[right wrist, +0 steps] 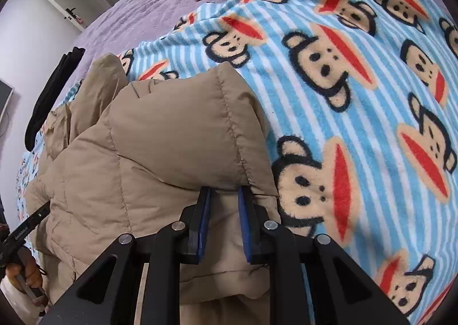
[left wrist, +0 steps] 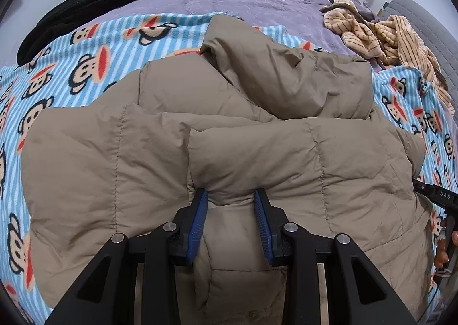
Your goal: Fold large clothes
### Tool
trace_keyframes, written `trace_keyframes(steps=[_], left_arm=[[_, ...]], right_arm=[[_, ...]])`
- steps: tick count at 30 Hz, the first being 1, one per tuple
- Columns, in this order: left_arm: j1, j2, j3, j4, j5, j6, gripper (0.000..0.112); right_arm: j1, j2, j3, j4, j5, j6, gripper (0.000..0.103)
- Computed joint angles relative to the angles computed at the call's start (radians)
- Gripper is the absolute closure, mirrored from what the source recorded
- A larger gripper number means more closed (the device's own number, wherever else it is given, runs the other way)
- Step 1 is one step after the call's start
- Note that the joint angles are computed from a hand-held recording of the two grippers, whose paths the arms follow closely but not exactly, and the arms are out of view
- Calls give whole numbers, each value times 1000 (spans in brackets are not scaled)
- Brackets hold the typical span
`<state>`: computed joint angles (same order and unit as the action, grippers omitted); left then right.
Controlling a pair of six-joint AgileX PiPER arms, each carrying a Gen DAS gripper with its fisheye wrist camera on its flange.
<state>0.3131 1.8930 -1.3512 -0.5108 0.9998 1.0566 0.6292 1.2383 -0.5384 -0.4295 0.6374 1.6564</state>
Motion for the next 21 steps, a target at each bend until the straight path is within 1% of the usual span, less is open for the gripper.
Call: trace_keyframes(steps=[2, 4, 7, 9, 11, 13, 15, 18, 21], left_arm=[[-4, -13, 2, 16, -2, -15, 76], [-5, -35, 3, 37, -2, -25, 76], [14, -67, 4, 57, 7, -30, 76], [35, -86, 5, 66, 19, -36, 76], [59, -102, 4, 73, 40, -41, 76], [76, -111, 4, 92, 61, -47, 76], [84, -125, 21, 114, 60, -49, 76], [96, -147, 51, 141, 53, -50, 76], [109, -166, 63, 166, 69, -68, 76]], right_arm=[[1, 8, 1, -8, -6, 19, 83], [10, 3, -9, -7, 14, 27, 81], [51, -9, -49, 10, 98, 14, 80], [101, -22, -75, 4, 165, 43, 75], [165, -40, -91, -17, 228, 106, 62], [245, -50, -116, -33, 307, 177, 59], [315, -50, -145, -29, 376, 224, 56], [376, -64, -164, -2, 425, 266, 48], [453, -89, -170, 19, 460, 352, 47]])
